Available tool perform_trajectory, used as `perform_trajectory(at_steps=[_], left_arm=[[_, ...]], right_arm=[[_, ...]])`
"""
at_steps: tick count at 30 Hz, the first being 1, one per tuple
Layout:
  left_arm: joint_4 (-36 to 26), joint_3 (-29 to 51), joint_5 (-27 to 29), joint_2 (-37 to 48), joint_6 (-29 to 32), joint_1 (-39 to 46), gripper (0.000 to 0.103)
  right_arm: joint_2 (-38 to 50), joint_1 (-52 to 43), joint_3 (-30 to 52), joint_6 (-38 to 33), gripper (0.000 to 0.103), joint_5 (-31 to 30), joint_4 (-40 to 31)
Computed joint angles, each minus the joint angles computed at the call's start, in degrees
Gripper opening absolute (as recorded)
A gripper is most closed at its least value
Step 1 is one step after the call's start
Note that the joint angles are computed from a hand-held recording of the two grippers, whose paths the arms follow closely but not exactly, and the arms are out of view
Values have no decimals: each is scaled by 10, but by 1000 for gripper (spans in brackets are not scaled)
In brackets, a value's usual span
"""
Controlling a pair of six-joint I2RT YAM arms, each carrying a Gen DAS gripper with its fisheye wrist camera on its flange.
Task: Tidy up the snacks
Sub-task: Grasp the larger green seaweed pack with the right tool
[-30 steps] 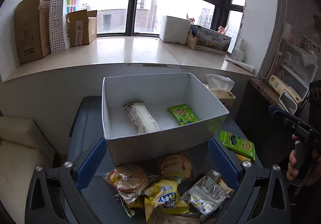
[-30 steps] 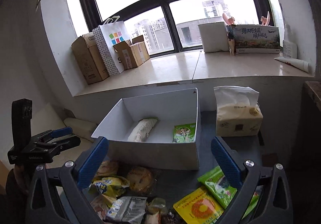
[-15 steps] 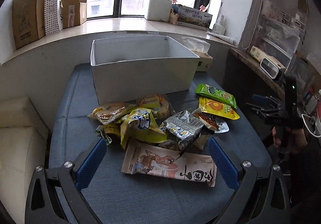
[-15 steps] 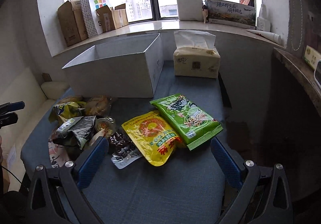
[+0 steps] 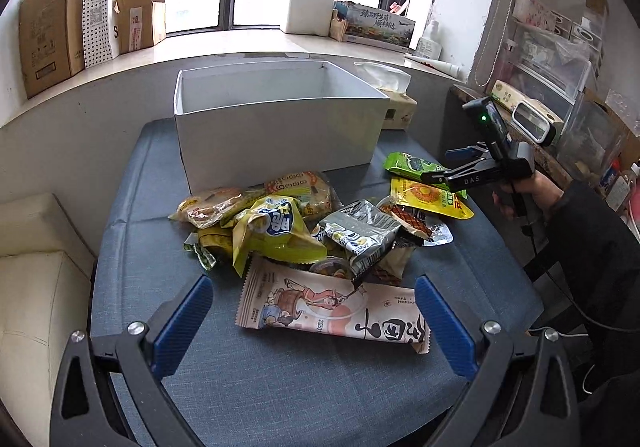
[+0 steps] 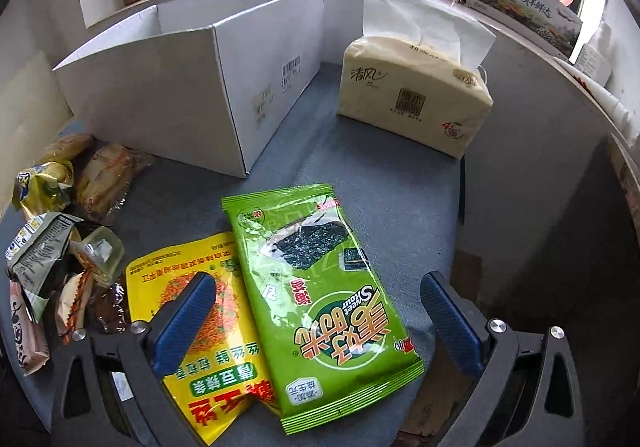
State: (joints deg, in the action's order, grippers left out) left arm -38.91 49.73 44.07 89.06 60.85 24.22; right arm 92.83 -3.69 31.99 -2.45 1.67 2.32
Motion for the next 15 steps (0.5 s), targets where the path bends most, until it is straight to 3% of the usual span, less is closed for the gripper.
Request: perform_trajectory(at_steps=[10,11,12,15], left_arm=[[18,-21,-15,-6,-5,-15,103],[17,-22,-15,-6,-5,-16,103],[17,-23,-16,-5,-5,-16,103],[26,-27,-24,-3,-10,-21,103]], right_arm=[[65,-78,19,18,102,-125,21],[62,-75,14,20,99,-118,27],[55,-71,9,26,87,-113,27],[29,-63,2,59,77,-111,4]])
